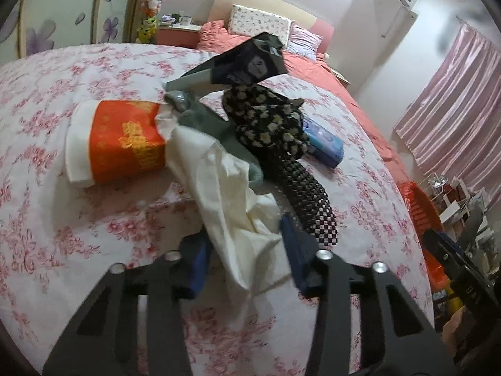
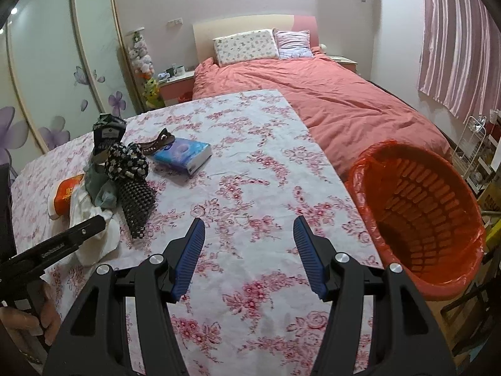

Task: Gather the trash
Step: 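Grasp the white tissue with the left gripper while the right gripper grasps the black checkered strap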

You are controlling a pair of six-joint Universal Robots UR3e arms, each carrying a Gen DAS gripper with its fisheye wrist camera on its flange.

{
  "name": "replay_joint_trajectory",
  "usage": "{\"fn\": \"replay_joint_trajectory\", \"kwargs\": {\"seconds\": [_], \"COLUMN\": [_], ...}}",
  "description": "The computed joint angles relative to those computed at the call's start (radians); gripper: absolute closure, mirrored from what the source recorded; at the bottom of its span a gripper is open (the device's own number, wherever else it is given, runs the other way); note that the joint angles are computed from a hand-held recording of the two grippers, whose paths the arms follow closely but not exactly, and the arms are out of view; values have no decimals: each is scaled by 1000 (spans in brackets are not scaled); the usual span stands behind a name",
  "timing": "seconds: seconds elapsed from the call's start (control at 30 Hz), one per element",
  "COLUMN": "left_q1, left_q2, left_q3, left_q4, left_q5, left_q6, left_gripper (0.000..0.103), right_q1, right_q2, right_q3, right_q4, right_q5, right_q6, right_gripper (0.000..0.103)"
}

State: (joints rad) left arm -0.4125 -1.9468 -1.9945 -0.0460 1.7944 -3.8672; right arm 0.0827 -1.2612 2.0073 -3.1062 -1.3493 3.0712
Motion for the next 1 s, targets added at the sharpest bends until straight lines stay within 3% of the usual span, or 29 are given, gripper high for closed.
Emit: {"fn": "replay_joint_trajectory", "kwargs": {"seconds": [0.43,0.7,1.0], "left_q1": [-73,-25,56], "left_q2": [151,311,447], "left_q3": [-89,-231,-366], "left_q4": [-44,-45,-35], "left_q5": [192,210,179], "left_q6": [53,48,48], "left_gripper": [67,67,67], "right_q1": [109,205,296], "right_q2": [100,244,417], "right_q3": [-129,-362,-654], "right_q4": [38,154,323], "right_q5": [-31,4,-31], "right_q6": [27,77,86], "right_gripper": [44,44,44]}}
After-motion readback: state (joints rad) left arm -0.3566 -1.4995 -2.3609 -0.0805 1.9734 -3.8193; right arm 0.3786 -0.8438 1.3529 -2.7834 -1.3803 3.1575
